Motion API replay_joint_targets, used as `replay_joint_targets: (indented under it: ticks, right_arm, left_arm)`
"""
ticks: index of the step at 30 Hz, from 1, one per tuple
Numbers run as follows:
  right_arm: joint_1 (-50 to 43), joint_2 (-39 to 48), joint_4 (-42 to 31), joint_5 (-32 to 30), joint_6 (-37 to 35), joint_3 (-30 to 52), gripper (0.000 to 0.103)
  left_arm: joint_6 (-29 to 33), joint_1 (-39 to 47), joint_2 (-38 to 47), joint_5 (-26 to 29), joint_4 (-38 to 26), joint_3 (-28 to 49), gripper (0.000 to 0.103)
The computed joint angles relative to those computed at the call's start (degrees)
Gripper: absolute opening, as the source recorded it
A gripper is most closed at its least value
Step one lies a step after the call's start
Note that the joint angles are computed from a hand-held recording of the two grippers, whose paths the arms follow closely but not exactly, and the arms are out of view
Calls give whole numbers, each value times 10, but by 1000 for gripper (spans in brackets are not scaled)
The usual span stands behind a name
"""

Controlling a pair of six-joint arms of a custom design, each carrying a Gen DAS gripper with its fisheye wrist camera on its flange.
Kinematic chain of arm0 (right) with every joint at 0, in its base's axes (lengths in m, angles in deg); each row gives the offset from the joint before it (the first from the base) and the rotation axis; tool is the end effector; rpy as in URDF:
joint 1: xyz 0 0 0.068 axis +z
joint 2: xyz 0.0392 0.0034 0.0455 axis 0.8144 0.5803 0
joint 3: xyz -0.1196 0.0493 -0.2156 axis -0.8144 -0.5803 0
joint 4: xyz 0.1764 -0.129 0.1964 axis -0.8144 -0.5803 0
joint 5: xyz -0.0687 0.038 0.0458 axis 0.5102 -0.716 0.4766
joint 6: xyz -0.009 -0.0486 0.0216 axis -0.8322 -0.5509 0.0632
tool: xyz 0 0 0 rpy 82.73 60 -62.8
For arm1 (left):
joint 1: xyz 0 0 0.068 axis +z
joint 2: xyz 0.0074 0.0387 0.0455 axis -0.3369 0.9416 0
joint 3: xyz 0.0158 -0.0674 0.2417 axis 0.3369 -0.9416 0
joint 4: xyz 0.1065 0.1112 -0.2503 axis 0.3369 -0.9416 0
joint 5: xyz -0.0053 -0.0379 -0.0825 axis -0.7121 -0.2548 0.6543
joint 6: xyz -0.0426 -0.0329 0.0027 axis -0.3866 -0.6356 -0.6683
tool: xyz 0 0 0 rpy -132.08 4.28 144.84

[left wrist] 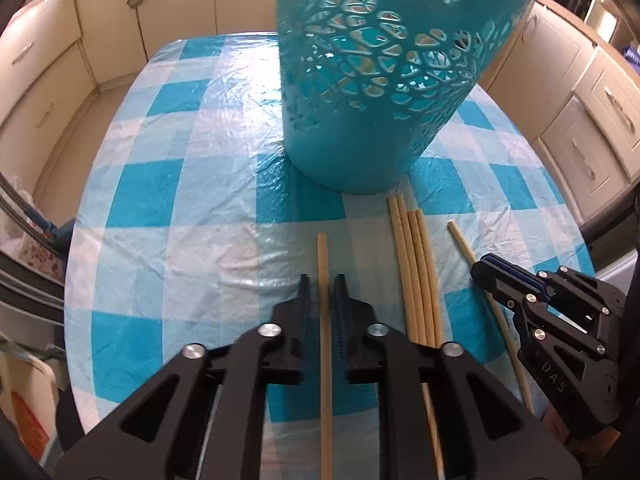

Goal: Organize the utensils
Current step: 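Lift the chopstick with the left gripper and release it into the teal cup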

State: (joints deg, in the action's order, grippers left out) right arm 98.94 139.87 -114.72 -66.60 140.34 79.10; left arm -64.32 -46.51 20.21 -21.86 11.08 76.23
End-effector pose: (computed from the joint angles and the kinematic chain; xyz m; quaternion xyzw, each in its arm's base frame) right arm 0.2196 0.1988 0.1735 0.1068 0.9405 0.1006 0.3065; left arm 0.3813 -0.1969 0.2193 0.2619 0.9367 -0.0971 0.2112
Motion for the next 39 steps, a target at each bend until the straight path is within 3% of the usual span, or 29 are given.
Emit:
replay_joint_targets:
  ticks: [4, 6, 17, 23, 28, 33, 39]
  right_arm:
    - [-7, -21, 23, -9, 8, -25, 6]
    - [-6, -23, 26, -9, 12, -27, 6]
    - [-18, -53, 54, -31, 25, -58, 6]
    - [-20, -50, 58, -34, 25, -57, 6]
    - [-21, -46, 61, -33, 26, -54, 6]
    - [-24, -54, 70, -39, 28, -64, 6]
    - [-30, -67, 83, -49, 32, -79, 6]
  left_arm:
    - [19, -25, 3, -53, 19, -6, 20]
    - [26, -27, 0, -51, 21, -9, 6]
    - [24, 65, -79, 122, -61, -19, 5]
    - [15, 108, -141, 226, -97, 28, 5]
    - [-42, 103, -153, 271, -45, 102, 5]
    - [-115, 70, -147, 226, 72, 148, 5]
    - [-154, 9, -80, 74, 187, 229, 5]
